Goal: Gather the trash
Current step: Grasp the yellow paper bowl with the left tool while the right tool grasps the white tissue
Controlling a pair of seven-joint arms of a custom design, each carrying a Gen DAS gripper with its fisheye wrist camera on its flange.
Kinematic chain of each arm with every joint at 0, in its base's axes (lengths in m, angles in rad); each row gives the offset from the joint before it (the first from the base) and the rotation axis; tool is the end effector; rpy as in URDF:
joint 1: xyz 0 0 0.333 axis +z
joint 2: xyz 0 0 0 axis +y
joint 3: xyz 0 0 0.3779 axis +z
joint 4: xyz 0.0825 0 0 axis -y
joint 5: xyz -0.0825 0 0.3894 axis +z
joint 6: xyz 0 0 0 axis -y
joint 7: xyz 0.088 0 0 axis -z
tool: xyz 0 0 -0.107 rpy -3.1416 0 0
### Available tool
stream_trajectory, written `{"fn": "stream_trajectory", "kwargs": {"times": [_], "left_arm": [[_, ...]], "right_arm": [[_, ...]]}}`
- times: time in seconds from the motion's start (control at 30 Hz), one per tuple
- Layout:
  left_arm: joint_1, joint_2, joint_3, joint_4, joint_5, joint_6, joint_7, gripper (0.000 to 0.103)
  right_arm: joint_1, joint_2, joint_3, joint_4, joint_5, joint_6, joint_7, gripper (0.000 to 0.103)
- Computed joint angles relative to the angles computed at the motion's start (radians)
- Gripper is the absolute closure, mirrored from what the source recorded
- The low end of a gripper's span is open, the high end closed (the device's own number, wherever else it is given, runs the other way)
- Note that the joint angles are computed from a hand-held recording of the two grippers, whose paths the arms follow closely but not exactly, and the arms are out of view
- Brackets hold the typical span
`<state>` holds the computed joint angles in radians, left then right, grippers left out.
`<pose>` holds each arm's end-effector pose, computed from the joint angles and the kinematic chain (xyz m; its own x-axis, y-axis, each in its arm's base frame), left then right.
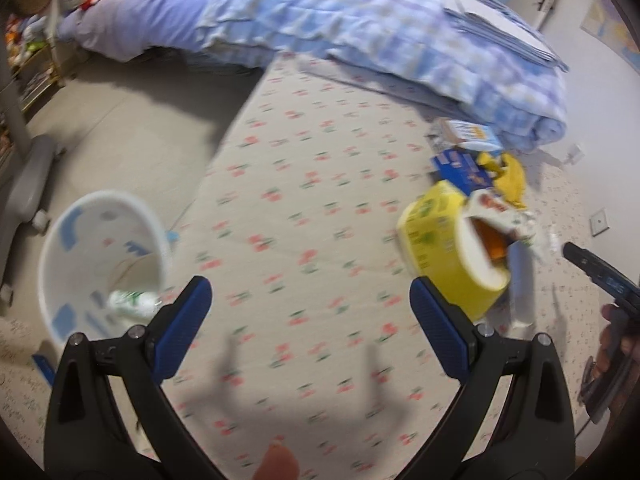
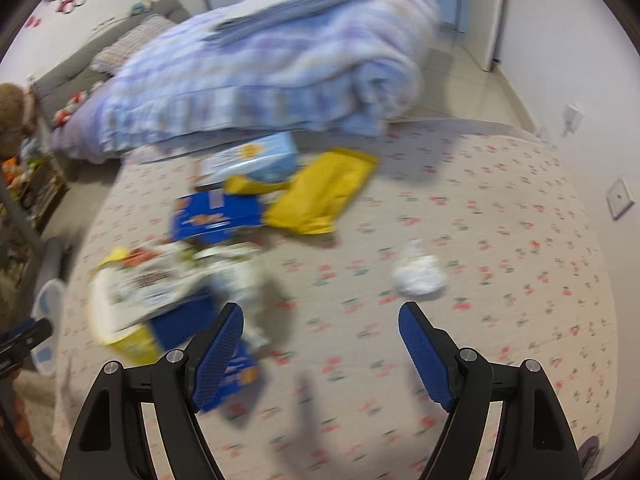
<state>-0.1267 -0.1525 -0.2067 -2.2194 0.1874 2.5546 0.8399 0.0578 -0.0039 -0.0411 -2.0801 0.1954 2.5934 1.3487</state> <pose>0.5023 -0.1826 0.5508 0.2183 -0.9636 0.1545 -0.8455 -0.2658 -0.4631 0.5909 0.0061 0.5451 0.1146 -0.9916 -0.0601 -0.8599 -0.0687 -0.5059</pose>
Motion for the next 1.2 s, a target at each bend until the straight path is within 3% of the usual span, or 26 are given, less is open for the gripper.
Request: {"fn": "stream_trajectory", "kwargs": {"times": [0.17,0.3,0.4,0.57,0.67,0.73,0.8,0.9,1.2], "left_arm": [[-0.030,0.074,0.005,0.053,-0.088,0.058,0.066,0.008],[-0.047,0.122,0.005,0.078,-0.161,0.116,0.114,0.035],[-0.052,0.138,0.004,0.084,-0.157,0.157,0.103,0.044],[-0.064,0.152,0.002,0.094,-0.308,0.177,0.246,0.056],[-0.070,0.157,-0.002,0.099,-0.336,0.179,0.291,0.063],[-0.072,0.157,-0.003,0.098,-0.359,0.187,0.316,0.077],[-0.073,0.158,-0.002,0.102,-0.334,0.178,0.303,0.081],[-0.075,0.150,-0.003,0.100,-0.340,0.179,0.322,0.085],[-0.061,0.077,0.001,0.054,-0.179,0.181,0.232,0.087]], "right_arm": [[-0.033,0.068,-0.023,0.047,-0.030,0.000,0.075,0.021],[-0.054,0.110,-0.028,0.070,-0.041,0.011,0.110,0.021],[-0.062,0.136,-0.029,0.082,-0.060,0.024,0.134,0.022],[-0.070,0.171,-0.017,0.103,-0.043,0.038,0.142,0.023],[-0.066,0.185,-0.013,0.113,-0.057,0.044,0.143,0.041],[-0.069,0.197,-0.007,0.127,-0.050,0.026,0.128,0.062],[-0.057,0.198,-0.015,0.127,-0.089,0.021,0.147,0.071],[-0.065,0.192,-0.007,0.132,-0.070,0.003,0.128,0.077],[-0.067,0.091,0.010,0.077,0.049,-0.007,-0.001,0.078]]}}
